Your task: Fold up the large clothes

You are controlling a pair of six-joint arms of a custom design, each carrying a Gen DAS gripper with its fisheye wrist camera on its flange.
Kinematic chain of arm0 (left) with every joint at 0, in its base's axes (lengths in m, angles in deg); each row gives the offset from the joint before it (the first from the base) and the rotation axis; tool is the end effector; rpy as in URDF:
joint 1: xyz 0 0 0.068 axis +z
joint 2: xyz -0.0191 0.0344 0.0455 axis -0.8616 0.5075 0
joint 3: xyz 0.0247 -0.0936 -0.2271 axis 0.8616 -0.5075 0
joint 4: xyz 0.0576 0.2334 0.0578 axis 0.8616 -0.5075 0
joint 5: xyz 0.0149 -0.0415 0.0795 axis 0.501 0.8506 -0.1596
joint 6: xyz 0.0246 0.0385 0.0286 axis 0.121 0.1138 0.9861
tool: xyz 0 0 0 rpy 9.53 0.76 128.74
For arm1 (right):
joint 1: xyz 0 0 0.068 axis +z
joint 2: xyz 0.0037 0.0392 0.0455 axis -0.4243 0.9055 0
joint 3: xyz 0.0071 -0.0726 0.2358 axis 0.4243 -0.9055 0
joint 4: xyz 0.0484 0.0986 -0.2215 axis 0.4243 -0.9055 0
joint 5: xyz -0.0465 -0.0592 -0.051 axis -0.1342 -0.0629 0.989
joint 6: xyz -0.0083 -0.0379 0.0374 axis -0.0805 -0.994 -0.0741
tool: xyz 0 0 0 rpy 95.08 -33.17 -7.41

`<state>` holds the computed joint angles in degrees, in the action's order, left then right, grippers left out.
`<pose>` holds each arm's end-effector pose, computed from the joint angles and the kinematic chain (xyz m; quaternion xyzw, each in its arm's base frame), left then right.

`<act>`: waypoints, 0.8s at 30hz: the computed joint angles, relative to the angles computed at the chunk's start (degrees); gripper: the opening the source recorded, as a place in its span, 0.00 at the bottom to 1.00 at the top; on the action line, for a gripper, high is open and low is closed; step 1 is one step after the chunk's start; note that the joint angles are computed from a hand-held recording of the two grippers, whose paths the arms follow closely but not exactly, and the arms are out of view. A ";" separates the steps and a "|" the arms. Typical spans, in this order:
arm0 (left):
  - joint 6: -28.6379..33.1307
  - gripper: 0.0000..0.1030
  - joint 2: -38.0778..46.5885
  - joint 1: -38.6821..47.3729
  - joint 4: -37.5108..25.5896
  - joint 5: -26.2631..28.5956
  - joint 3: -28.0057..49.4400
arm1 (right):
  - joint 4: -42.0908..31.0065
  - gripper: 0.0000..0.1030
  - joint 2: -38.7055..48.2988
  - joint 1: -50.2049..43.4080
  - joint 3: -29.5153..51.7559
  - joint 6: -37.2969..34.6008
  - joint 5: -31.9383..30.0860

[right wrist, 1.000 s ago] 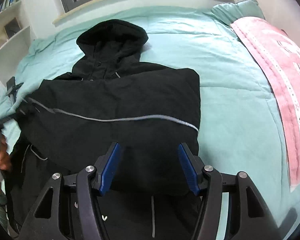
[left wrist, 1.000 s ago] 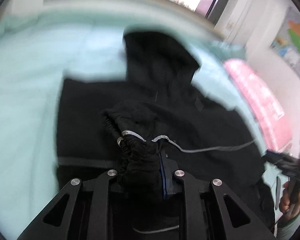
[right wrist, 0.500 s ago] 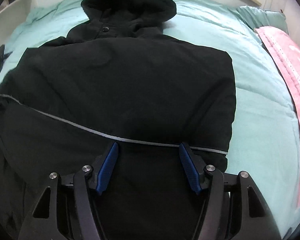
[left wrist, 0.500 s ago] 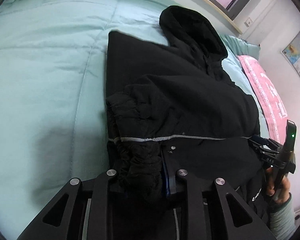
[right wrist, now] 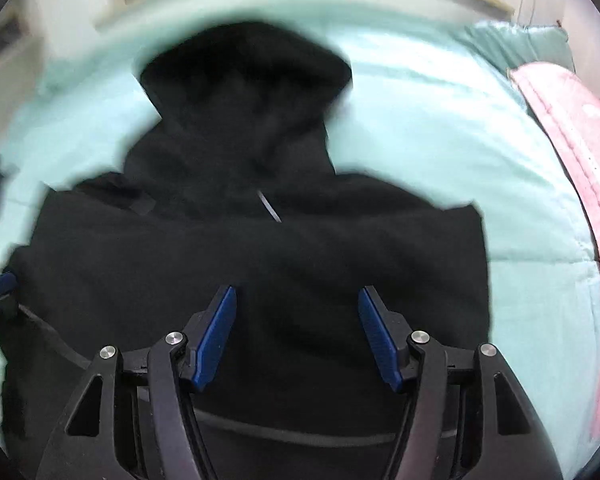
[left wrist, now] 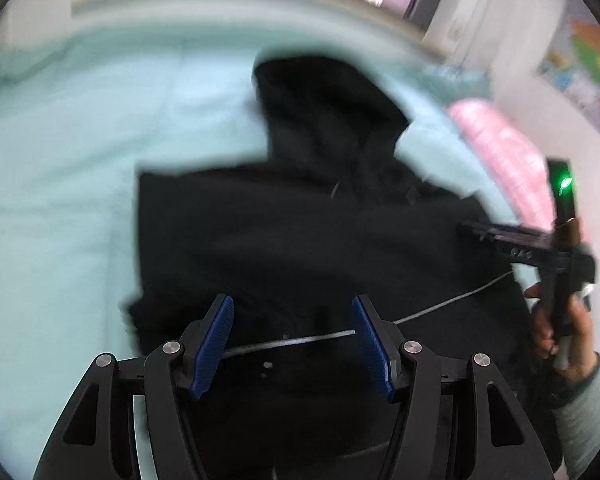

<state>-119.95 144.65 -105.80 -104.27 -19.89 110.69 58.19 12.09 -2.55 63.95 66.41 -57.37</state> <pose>0.1635 -0.1558 0.1665 -0.0773 0.9468 -0.1121 0.2916 0.3008 0.1232 0.1835 -0.1649 0.9547 0.0314 0.2457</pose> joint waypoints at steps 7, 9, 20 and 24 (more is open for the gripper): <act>-0.30 0.60 8.87 1.61 1.79 0.14 1.80 | -1.21 0.66 6.90 -1.90 4.15 -0.71 -2.23; -1.52 0.60 6.61 -2.21 -1.81 -4.07 2.27 | -3.74 0.65 2.63 -3.72 3.03 -1.76 -5.30; -23.24 0.60 -5.42 -21.82 -19.01 -17.08 2.71 | -10.05 0.66 -33.35 -13.86 -21.83 -14.66 -12.84; -21.90 0.60 -0.48 -17.02 -3.06 -10.38 -8.23 | 4.88 0.65 -33.22 -16.05 -36.75 -18.15 -14.11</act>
<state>-141.85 144.17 -122.82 -107.33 -30.27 102.46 63.07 -21.13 -18.59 27.20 48.26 -71.48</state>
